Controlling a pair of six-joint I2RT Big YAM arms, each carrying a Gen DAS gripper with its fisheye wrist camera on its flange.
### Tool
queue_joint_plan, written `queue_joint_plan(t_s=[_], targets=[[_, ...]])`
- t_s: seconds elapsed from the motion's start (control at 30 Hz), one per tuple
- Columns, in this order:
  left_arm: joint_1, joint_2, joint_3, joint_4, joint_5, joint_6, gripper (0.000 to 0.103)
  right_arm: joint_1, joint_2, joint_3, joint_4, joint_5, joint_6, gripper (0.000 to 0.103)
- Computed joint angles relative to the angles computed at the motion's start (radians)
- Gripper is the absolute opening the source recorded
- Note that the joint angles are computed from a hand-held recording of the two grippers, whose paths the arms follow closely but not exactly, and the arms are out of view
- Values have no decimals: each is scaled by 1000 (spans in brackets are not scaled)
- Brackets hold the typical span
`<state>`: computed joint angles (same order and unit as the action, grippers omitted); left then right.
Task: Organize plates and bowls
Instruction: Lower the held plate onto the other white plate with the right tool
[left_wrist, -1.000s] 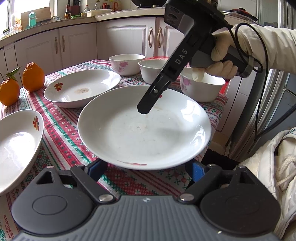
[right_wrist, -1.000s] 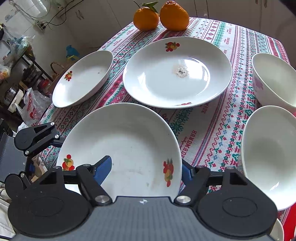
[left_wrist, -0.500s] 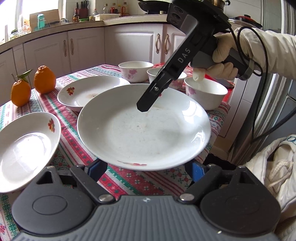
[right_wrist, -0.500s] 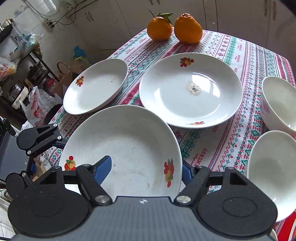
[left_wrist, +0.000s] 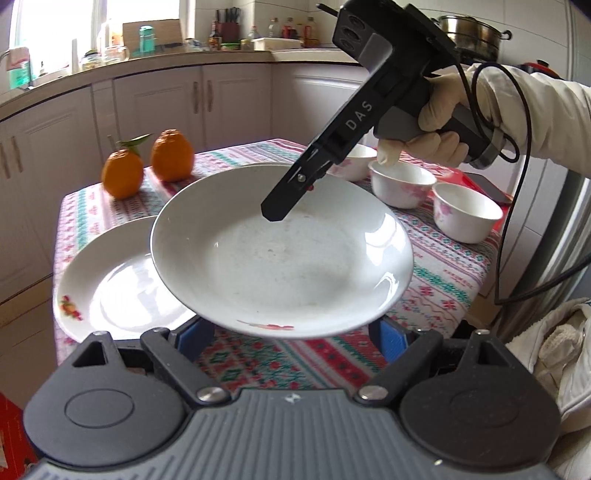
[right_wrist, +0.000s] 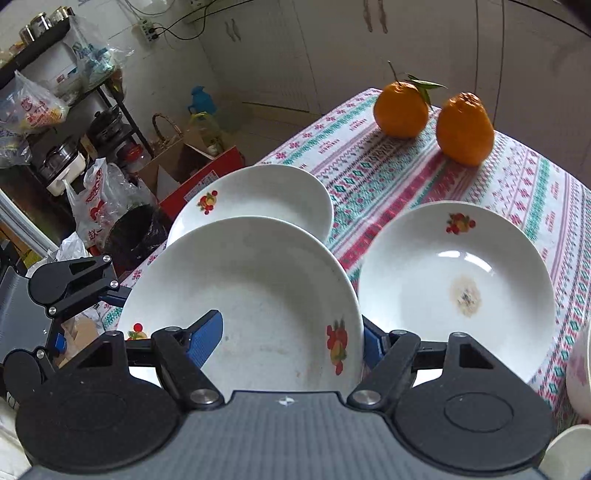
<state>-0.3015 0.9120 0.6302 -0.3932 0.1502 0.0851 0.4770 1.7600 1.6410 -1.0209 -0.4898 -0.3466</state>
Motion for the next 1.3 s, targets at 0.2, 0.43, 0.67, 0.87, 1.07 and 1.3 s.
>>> queue_joint_plan(t_s=[0.2, 0.43, 0.67, 0.87, 1.07, 1.3], targets=[[75, -33, -5, -35, -14, 2, 90, 51, 104, 144, -38, -21, -20, 81], [157, -29, -8, -50, -2, 5, 90, 88, 219, 288, -83, -40, -23, 81], [211, 2, 4, -41, 42, 4, 90, 99, 282, 360, -107, -43, -10, 81], [230, 23, 16, -37, 59, 15, 90, 100, 317, 400, -125, -34, -1, 81], [244, 42, 23, -37, 72, 25, 90, 101, 341, 423, -131, -27, 11, 81], [251, 57, 33, -38, 79, 24, 90, 104, 358, 438, -138, -16, 16, 81]])
